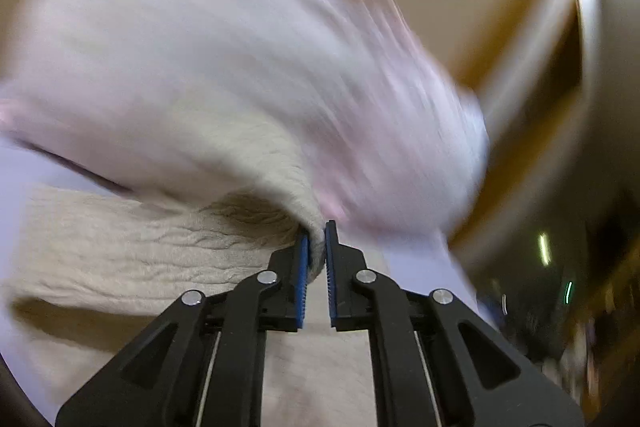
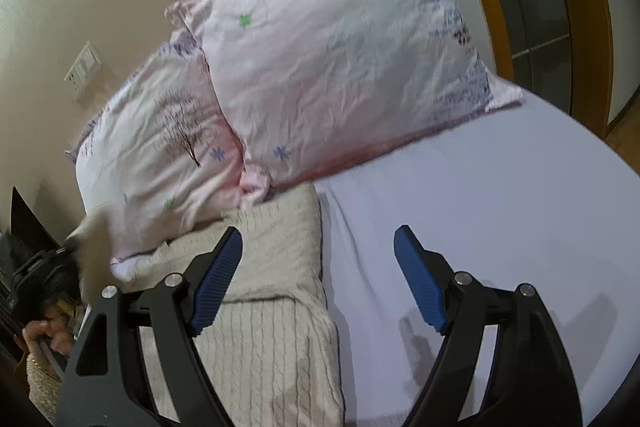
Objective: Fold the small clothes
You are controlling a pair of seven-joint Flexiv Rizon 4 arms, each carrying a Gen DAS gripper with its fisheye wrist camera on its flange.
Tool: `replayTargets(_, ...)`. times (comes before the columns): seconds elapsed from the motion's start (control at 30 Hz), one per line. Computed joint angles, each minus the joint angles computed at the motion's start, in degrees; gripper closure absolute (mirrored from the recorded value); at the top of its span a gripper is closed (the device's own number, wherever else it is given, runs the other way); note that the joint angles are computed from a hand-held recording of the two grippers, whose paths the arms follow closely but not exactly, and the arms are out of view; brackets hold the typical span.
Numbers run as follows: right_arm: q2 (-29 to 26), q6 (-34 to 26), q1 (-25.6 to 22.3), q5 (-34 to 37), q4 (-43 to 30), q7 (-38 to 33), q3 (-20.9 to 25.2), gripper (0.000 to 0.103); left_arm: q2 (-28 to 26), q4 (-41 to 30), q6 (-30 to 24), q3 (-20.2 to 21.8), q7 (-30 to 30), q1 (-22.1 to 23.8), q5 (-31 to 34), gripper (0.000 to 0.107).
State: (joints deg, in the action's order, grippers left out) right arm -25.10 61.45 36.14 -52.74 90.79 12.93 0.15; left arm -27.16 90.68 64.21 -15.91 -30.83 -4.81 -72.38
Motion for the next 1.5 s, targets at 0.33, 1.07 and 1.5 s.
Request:
replayTargets(0.33,5.7,11.4,-2.5,1.8,10.1,-2.6,3.7,0.022,7.7,11.0,-10.5,0.6,3.6,3.4,6.1,0.093)
replayTargets(1.07,-4.4,54.9,-6.2,34.4,24.3,-15.0,24.2,0.095,21.5,42.8,-31.6,17.3,10.3,6.2,-16.6,0.045)
replayTargets(1.5,-5.0,48.2,1.8,39.0,3.1,-35.5,7.7,0.096,21.1,29.8,-23.1,15.4,7.5,3.6,-20.4,0.099)
